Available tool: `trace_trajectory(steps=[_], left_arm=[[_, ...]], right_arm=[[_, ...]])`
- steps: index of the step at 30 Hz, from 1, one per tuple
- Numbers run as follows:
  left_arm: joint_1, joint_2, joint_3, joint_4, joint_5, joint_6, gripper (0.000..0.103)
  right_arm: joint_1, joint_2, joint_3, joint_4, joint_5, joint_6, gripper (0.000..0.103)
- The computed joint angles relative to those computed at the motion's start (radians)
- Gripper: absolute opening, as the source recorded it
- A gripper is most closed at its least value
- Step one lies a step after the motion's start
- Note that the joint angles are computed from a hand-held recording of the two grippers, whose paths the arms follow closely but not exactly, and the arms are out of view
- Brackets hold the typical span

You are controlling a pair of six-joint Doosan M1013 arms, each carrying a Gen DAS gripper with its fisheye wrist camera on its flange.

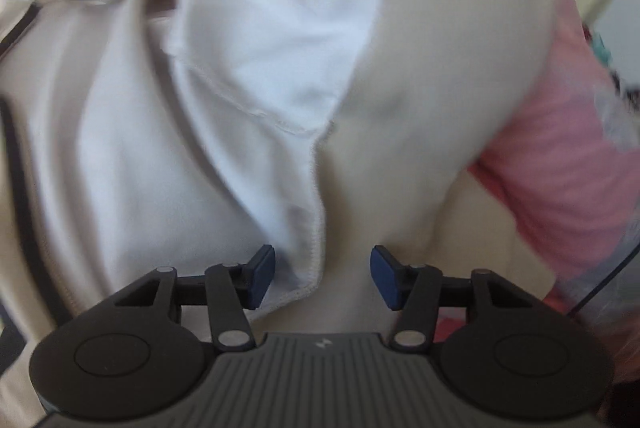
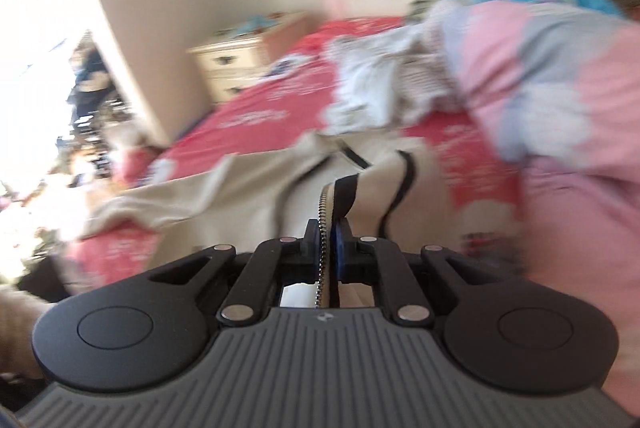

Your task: Fold clothes

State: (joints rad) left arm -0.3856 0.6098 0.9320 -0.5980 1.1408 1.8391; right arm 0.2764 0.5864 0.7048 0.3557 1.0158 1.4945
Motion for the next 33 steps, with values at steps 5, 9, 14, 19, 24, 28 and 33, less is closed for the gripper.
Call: trace_trajectory(steps=[5,9,14,19,24,28,33], left_arm=[[0.100,-0.101,0.144,-0.121,-0.050,-0.177,0.056],[0.162,-0.144,0.221,-0.202,-0.051,-0.289,0.056],[0.169,-0.153,0.254,-0.225,-0.049,-0.307,0.056],[0.140,-0.135,0.242,-0.234,0.005,-0.243,0.056],[0.105,-0.127,0.200,-0.125,0.056,-0.126,0.056],[0.081,-0.141,0.210,-0.030,0.037,-0.076,0.055],[0.066,-0.152,0.224,0.045,-0.005,-0.117,0.034]], right_arm=[[0.006,0.045,-0.050,0.175,0.119,-0.081,0.006],[0.025,0.110,-0.104,0.267,0.262,-0.084,0.006],[0.079,0.185,-0.121,0.187,0.383,-0.110,0.019],[0.026,0.166,-0.030,0.383,0.422,0.067,0.021],[-0.028,-0.003,0.209,0.282,0.134,0.229,0.029],[-0.029,-0.057,0.279,0.056,0.074,0.395,0.032],[-0.031,-0.061,0.316,0.041,0.051,0.411,0.035]])
